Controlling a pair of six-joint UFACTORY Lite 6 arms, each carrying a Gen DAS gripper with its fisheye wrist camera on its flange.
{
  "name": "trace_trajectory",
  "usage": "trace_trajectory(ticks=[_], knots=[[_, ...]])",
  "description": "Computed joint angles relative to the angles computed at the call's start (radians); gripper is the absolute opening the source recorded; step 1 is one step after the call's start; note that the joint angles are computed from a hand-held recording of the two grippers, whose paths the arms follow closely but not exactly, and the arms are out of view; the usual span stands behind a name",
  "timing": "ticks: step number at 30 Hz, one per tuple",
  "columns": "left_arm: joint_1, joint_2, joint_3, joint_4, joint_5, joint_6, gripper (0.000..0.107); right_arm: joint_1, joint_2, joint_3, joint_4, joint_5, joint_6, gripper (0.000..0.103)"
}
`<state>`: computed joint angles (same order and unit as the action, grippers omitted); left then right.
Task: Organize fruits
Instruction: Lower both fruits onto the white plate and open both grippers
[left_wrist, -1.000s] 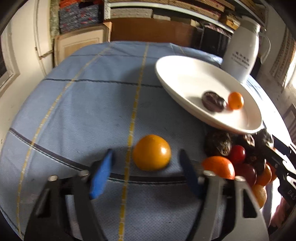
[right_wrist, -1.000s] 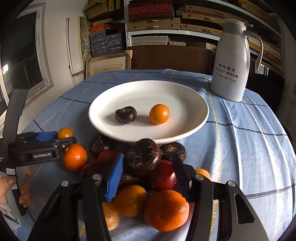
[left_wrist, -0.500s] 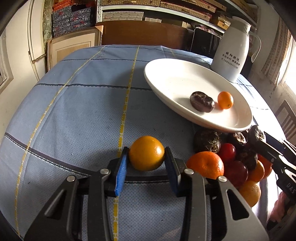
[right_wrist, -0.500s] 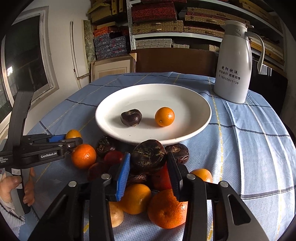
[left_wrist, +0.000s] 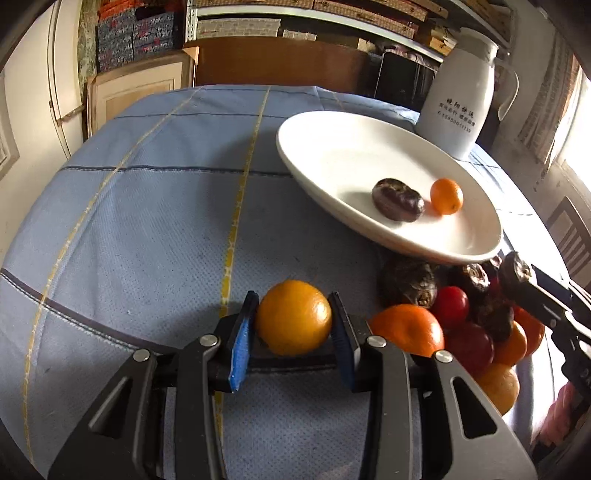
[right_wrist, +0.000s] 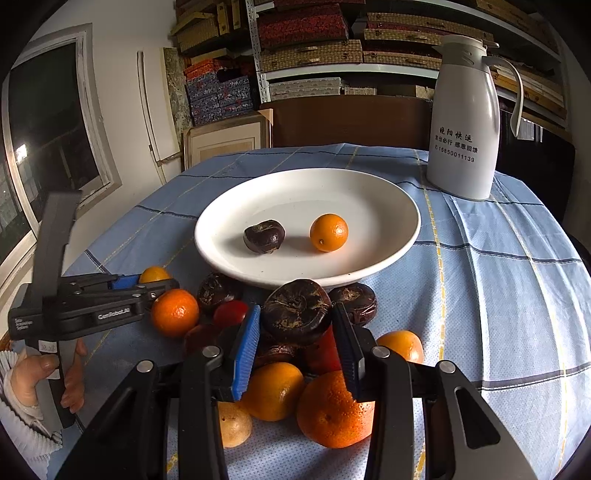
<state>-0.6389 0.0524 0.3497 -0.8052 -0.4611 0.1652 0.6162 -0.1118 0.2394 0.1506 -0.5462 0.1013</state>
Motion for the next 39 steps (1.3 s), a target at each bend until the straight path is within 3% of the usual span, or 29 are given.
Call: trace_trajectory(ticks=[4,11,16,21,27,33,35,36,39], knots=[[-0.014,0.011,0.006,-0.023,-0.003,0.027,0.036,-0.009,-0.005,-0.002,-0.014,0.005,0.011,0.04],[-0.073,-0.122,-0.071,-0.113,-0.032,0.069,0.036,-0.066,-0.102,-0.046,-0.109,0.016,0.094,0.04],[-0.088,-0.206,0.029,-0.311,-0.009,0.328,0.036,-0.256,-0.154,0.008,-0.489,0.058,0.403,0.04],[0.02,-0.028,0.305,-0.277,0.075,0.416,0.036,-0.361,0.036,0.256,-0.722,0.099,0.605,0.04],[0.151,0.265,0.597,-0.204,0.206,0.417,0.036,-0.37,0.399,0.631,-0.935,0.186,0.83,0.04],[0.209,0.42,0.699,-0.06,0.279,0.318,0.036,-0.367,0.59,0.808,-1.164,0.236,1.077,0.041],[0.218,0.41,0.677,0.062,0.275,0.193,0.045,-0.378,0.555,0.767,-1.12,0.214,1.035,0.042],[0.219,0.385,0.649,0.111,0.264,0.137,0.056,-0.387,0.515,0.729,-1.107,0.196,1.02,0.043],[0.19,0.277,0.54,0.077,0.194,0.142,0.076,-0.404,0.347,0.574,-0.988,0.149,0.89,0.049]])
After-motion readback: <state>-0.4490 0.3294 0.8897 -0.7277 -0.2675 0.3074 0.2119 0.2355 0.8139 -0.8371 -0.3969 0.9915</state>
